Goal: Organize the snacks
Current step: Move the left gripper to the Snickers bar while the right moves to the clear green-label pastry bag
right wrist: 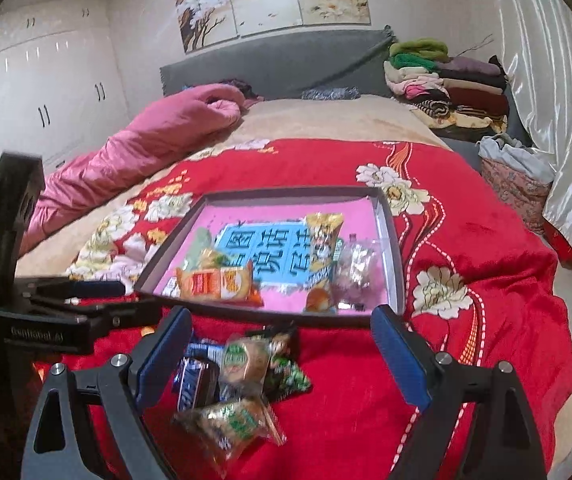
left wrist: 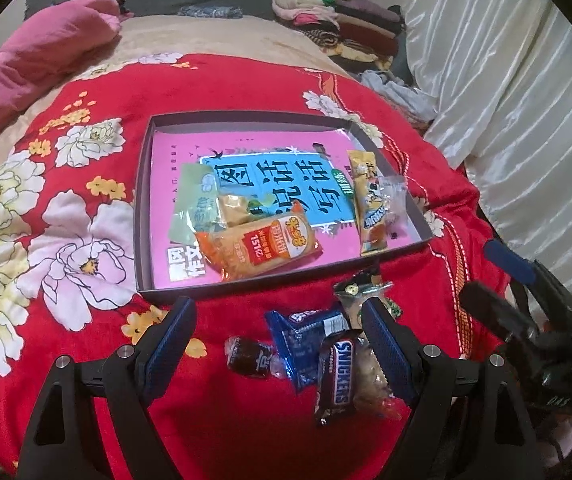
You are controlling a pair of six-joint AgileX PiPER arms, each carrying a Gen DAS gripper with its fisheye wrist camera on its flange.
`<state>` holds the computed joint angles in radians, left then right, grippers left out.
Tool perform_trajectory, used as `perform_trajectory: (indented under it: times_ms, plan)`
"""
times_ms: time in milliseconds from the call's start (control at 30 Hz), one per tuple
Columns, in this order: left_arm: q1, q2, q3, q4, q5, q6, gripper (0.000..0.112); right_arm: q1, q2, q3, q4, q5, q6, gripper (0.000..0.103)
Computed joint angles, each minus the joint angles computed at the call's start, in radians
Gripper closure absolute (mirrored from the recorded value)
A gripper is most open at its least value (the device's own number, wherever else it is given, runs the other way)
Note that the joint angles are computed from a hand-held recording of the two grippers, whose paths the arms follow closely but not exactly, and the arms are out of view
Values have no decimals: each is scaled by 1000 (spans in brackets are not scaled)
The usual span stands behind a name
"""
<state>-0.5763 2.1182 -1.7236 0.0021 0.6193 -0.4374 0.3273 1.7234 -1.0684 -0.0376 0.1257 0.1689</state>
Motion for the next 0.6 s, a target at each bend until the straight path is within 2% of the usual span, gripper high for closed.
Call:
perform_trajectory:
  times_ms: [167,400,600]
  plan:
    - [-7,-3,6,-7,14,16,27,11,-18,27,74,9,-90,12]
    - [-18,-16,35,-18,10,30,27,12,-17,40,292,46,-323,12]
    - [-21,-6,30,-85,28,93,27,23,-15,49,257,68,-301,12]
